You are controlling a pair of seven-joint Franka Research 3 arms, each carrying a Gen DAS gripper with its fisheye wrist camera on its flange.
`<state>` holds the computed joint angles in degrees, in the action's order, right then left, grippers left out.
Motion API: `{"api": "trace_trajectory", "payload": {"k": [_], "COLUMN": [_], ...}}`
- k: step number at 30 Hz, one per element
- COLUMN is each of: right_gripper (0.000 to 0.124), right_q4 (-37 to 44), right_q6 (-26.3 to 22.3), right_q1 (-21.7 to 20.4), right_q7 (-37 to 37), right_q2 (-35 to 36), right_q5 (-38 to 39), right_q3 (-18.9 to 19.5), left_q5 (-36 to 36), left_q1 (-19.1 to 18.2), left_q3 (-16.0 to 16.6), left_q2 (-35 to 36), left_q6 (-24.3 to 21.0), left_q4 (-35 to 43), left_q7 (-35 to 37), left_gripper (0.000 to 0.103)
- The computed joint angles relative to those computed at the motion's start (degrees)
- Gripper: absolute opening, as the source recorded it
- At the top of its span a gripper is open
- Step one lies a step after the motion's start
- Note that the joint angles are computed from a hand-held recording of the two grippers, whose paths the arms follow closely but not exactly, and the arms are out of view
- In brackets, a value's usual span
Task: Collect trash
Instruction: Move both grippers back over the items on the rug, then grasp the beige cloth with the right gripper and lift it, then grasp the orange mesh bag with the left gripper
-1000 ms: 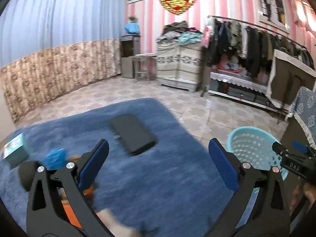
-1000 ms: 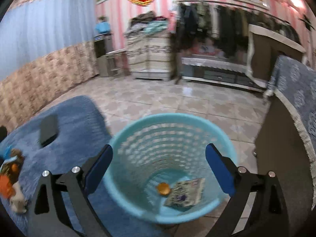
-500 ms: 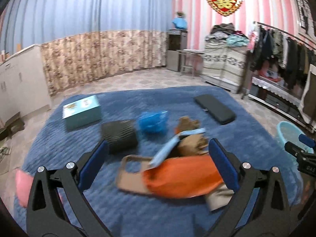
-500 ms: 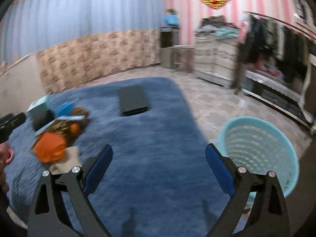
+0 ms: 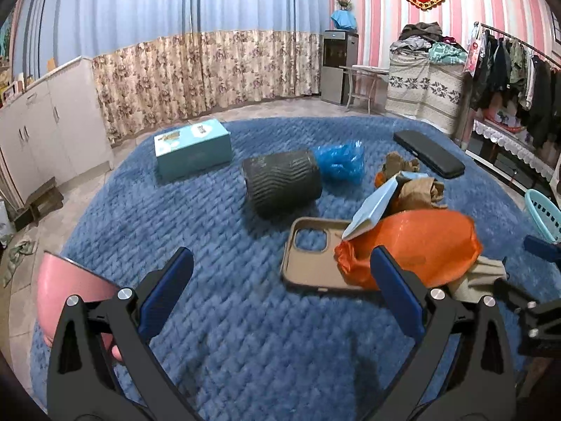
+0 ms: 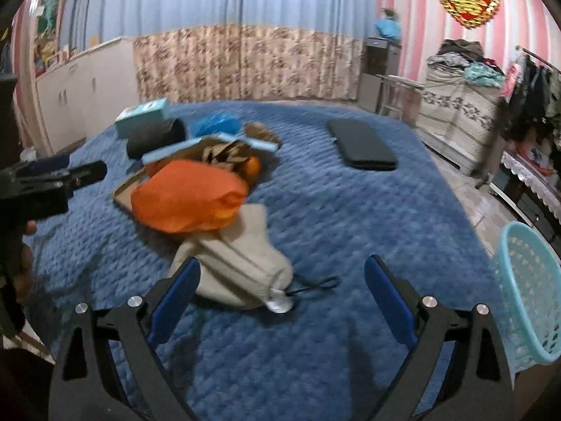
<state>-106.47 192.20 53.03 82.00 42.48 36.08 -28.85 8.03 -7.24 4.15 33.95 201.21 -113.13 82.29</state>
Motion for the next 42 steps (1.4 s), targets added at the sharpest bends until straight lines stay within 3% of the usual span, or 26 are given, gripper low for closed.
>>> {"api": "trace_trajectory", "payload": {"k": [1,3,6,9,11,13,17,22,24,26,28,30,32,34,36,38,42], "right_gripper": [0.090,0.073,0.041,0.032,0.029,0.029,0.029,0.029,0.029,0.029,0.029,0.029,0.029,0.029,0.029,0.029,0.029], "right_q4": [0.60,1.58,1.82,0.60,-0.97,-2.26,-5.06,-6.94,-7.66,-8.62,-8.40,-8.11,-7.85,-7.46,-7.10,-7.14,-6.76], "right_q6": [-0.65,-1.58,-0.89,0.41,1.32,2.19,2.27,3.07,4.15,6.00,6.28,6.51,6.92,6.85,6.95,7.54,8.55], "right_q1": [0.27,-3.12,-14.82,-16.84,-18.98,-19.22,-12.28,-7.60,-8.67,-12.64,-14.27,-15.56,-17.34,-16.85,-17.01,-18.16,-19.24], "right_q7": [-0.22,-0.92,-2.06,-3.50,-3.63,-3.56,-3.91,-3.85,-4.16,-4.61,-5.65,-6.77,-7.80,-9.41,-10.50,-11.14,-12.48], "right_q2": [0.70,0.38,-2.03,-3.30,-4.97,-6.16,-7.49,-7.87,-8.73,-10.18,-10.31,-10.31,-10.39,-10.18,-10.08,-10.36,-10.36], "right_q5": [-0.23,-2.44,-8.24,-9.36,-9.40,-8.24,-1.40,6.08,7.52,7.08,7.71,8.49,8.75,10.53,11.68,12.05,13.91], "right_q3": [-0.32,3.02,15.48,17.69,19.53,19.27,10.36,3.99,4.85,8.71,10.22,11.52,13.38,13.15,13.54,14.74,16.23], "left_q5": [-0.09,1.38,0.49,2.48,2.25,1.36,2.72,2.59,3.25,3.30,3.50,5.09,7.71,8.25,9.32,10.21,12.72], "left_q1": [-0.09,1.23,-1.74,0.66,-0.30,-2.06,-0.45,-1.72,-1.73,-3.15,-3.54,-1.07,3.65,2.55,3.38,1.64,6.96], "left_q3": [-0.01,-1.30,1.11,-1.96,-1.62,-0.47,-3.10,-3.03,-3.36,-2.42,-2.53,-5.29,-10.81,-10.07,-11.21,-9.38,-15.54], "left_q2": [-0.06,-0.20,-0.39,-0.97,-1.13,-1.14,-1.56,-1.59,-1.34,-0.66,0.39,1.20,2.86,4.25,5.10,5.18,5.52], "left_q6": [0.36,0.34,0.34,-1.51,-1.44,-0.39,-0.82,-2.05,-3.03,-4.00,-5.05,-6.98,-10.48,-13.60,-15.28,-14.64,-14.63], "left_q4": [-0.32,-0.65,-0.95,-0.85,-1.03,-1.40,-1.56,-1.51,-1.04,-0.06,1.53,3.19,6.11,8.53,9.54,9.41,9.19], "left_q7": [-0.01,-0.03,2.19,1.68,1.43,1.85,0.93,-0.06,-0.28,0.06,-0.25,-1.26,-2.49,-3.52,-3.70,-4.23,-2.25], "left_gripper": [0.097,0.097,0.098,0.098,0.098,0.098,0.098,0.098,0.098,0.098,0.098,0.098,0.098,0.097,0.086,0.080,0.051]}}
